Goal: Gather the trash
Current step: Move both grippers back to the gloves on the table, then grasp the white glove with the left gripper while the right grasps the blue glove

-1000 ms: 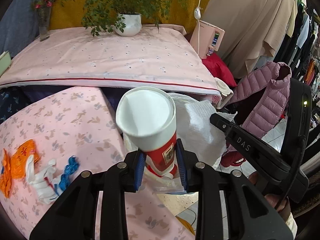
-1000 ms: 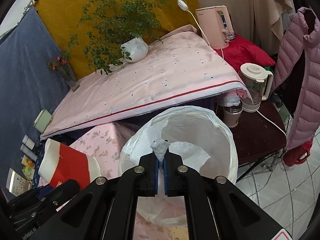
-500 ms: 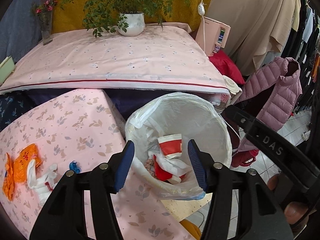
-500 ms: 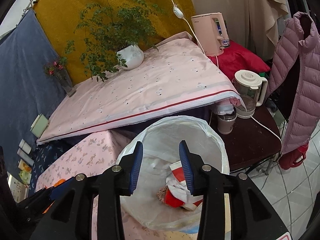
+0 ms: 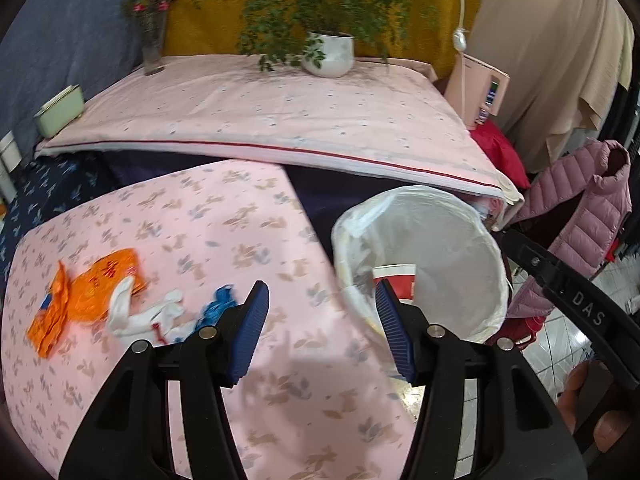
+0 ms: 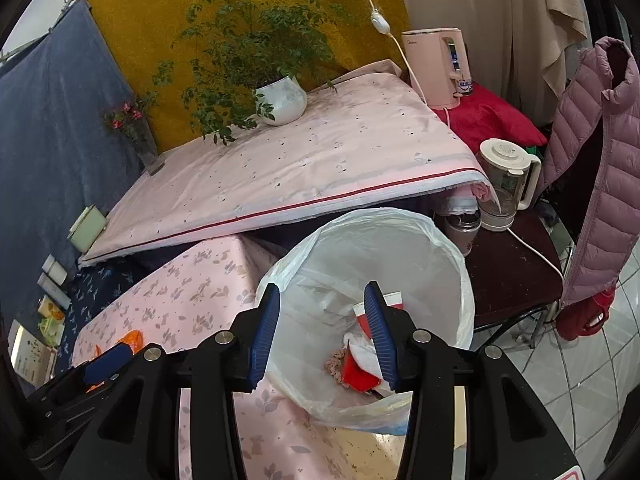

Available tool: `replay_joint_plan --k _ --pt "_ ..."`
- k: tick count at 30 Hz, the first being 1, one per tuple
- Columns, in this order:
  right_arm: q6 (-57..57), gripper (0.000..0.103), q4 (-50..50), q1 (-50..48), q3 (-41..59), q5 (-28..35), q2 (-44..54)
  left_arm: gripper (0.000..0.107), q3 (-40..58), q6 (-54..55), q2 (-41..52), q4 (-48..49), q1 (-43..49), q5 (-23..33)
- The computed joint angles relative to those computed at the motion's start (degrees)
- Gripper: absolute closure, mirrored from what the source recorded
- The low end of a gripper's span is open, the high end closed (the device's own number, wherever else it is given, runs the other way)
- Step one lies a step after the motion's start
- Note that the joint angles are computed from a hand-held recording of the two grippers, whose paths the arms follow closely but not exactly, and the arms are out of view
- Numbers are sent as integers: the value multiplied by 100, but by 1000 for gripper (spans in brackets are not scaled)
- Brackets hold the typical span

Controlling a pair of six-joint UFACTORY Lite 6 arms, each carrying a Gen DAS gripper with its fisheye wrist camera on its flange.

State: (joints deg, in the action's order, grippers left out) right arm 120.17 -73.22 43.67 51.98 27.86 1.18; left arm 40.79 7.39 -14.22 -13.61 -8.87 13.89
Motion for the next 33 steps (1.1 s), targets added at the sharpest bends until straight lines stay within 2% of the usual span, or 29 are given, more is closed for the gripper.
replay_joint_plan --k 4,10,13,21,30,33 --pt "-73 60 152 388 310 148 302 54 -335 733 -354 -520 606 110" --pt "-348 60 467 911 988 277 970 52 -718 2659 -659 -1957 1858 372" --pt "-589 60 678 1113 1426 296 1387 47 -817 3618 -619 -2624 2534 477" --pt "-1328 60 1353 1459 2691 217 2579 47 -741 5655 -19 -3912 4050 660" --pt "-2561 56 2403 1623 4412 163 4066 45 -397 6922 973 -4752 5035 719" --pt "-2930 52 2756 1642 5131 213 4645 37 -335 7280 1203 -5055 5199 657"
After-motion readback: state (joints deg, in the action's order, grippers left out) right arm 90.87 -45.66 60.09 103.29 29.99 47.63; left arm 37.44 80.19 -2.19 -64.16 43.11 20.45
